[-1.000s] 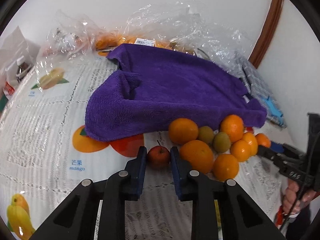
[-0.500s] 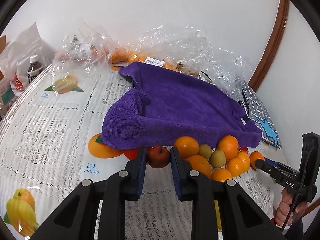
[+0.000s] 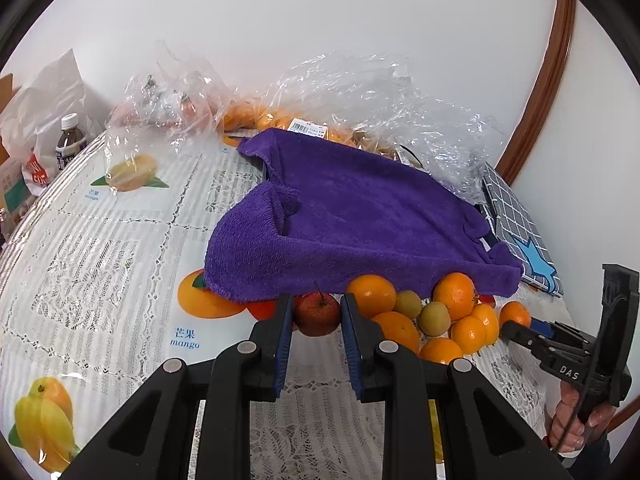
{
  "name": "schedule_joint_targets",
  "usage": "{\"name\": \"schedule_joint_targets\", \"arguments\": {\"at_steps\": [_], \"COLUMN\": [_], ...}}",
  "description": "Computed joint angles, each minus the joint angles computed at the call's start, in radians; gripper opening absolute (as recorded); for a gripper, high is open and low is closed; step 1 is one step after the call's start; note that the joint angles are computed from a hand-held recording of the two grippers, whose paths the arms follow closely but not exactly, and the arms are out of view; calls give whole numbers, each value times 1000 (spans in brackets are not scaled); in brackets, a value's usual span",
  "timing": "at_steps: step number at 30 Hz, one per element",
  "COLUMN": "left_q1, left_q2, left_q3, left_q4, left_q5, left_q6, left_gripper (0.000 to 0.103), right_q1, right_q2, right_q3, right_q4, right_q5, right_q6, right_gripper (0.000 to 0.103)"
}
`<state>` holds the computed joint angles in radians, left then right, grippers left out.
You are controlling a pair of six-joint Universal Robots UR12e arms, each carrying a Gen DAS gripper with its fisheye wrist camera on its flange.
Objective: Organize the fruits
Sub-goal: 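Close right gripper on the large orange while left gripper closes on the small red fruit, then carry both fruits onto the purple towel and open both grippers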
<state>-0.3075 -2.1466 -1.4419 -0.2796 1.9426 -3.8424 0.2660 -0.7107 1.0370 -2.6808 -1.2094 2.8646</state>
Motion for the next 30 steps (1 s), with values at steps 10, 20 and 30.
{"name": "schedule_joint_targets", "arguments": {"at_steps": [10,20,30], "left_q1": [-12,15,63], "left_q2": [-2,-46,-124], "left_q3": [51,243,389], "left_q4": [1,-139,-278], "left_q5": [0,15,-1], "left_q6": [41,115,95], "left_gripper": [23,23,23], "right_q1": [-15,-3,15], "right_q2": [-32,20,155], "right_q3": [24,-150,-423], "right_q4": [-68,-60,39], "right_q5": [35,25,-13], "right_q6": [37,52,112], "right_gripper": [42,42,42]}}
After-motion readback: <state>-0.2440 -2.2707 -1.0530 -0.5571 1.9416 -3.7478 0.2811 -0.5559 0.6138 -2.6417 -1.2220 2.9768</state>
